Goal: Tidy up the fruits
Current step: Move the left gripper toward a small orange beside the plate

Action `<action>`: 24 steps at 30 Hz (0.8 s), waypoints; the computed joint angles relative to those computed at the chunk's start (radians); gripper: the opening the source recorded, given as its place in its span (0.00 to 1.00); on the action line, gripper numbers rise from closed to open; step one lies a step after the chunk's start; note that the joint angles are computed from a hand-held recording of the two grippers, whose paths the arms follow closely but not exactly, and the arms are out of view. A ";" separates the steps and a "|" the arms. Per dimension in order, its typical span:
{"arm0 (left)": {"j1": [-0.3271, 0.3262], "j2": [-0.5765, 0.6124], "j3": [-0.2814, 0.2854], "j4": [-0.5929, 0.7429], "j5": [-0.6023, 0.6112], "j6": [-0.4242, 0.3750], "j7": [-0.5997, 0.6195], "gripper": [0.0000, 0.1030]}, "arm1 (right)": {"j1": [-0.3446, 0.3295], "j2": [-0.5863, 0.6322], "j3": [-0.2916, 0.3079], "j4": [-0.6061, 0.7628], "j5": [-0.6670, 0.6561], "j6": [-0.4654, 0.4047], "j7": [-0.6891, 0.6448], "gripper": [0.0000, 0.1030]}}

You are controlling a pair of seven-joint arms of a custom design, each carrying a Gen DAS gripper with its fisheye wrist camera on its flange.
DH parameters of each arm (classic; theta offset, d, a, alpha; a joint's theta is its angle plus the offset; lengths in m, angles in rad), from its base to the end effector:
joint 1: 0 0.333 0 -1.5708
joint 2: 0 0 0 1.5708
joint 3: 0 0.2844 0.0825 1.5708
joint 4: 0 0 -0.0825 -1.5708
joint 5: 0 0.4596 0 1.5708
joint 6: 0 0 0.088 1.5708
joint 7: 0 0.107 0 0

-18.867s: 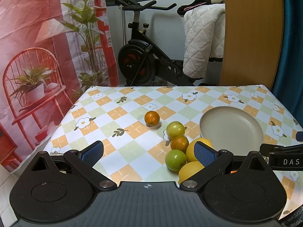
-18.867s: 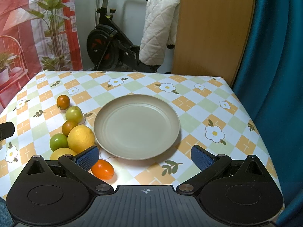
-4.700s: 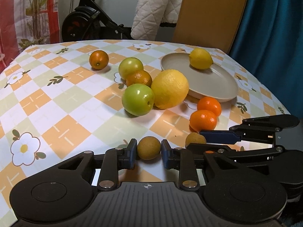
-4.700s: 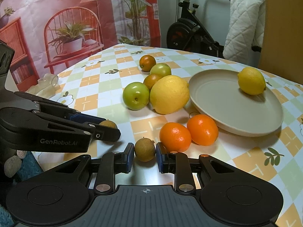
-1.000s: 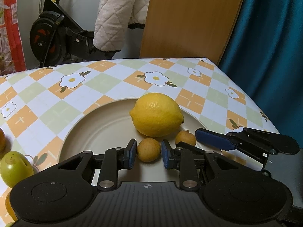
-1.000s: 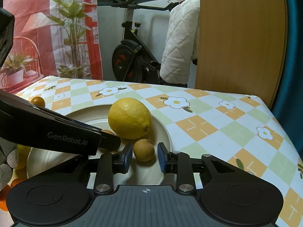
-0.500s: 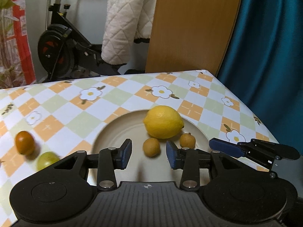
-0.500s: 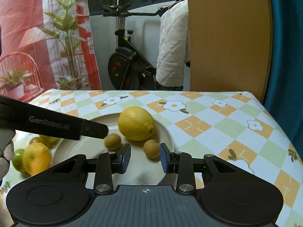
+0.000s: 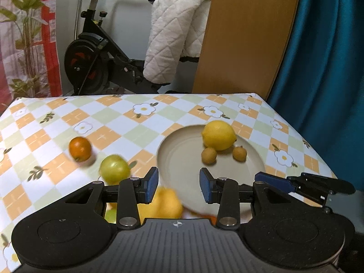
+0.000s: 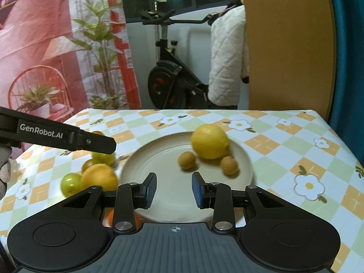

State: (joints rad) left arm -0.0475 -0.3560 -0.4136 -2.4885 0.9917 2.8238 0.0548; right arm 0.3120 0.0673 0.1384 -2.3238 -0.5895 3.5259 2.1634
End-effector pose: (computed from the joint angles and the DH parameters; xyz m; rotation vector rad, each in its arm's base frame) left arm 0.4651 -0.2729 0.3864 -1.8353 1.5565 -0.8542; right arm 0.5058 0.3193 0.3529 -1.8076 1.0329 -0.4434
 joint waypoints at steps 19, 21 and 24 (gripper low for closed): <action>0.002 -0.239 -0.064 -0.259 -0.245 0.044 0.050 0.41 | 0.055 -0.058 -0.010 -0.069 -0.087 -0.007 0.079 0.31; 0.015 -0.257 -0.083 -0.272 -0.264 0.052 0.051 0.41 | 0.059 -0.061 -0.010 -0.072 -0.078 -0.009 0.070 0.31; 0.036 -0.269 -0.108 -0.278 -0.282 0.062 0.057 0.41 | 0.063 -0.062 -0.011 -0.072 -0.085 -0.012 0.073 0.31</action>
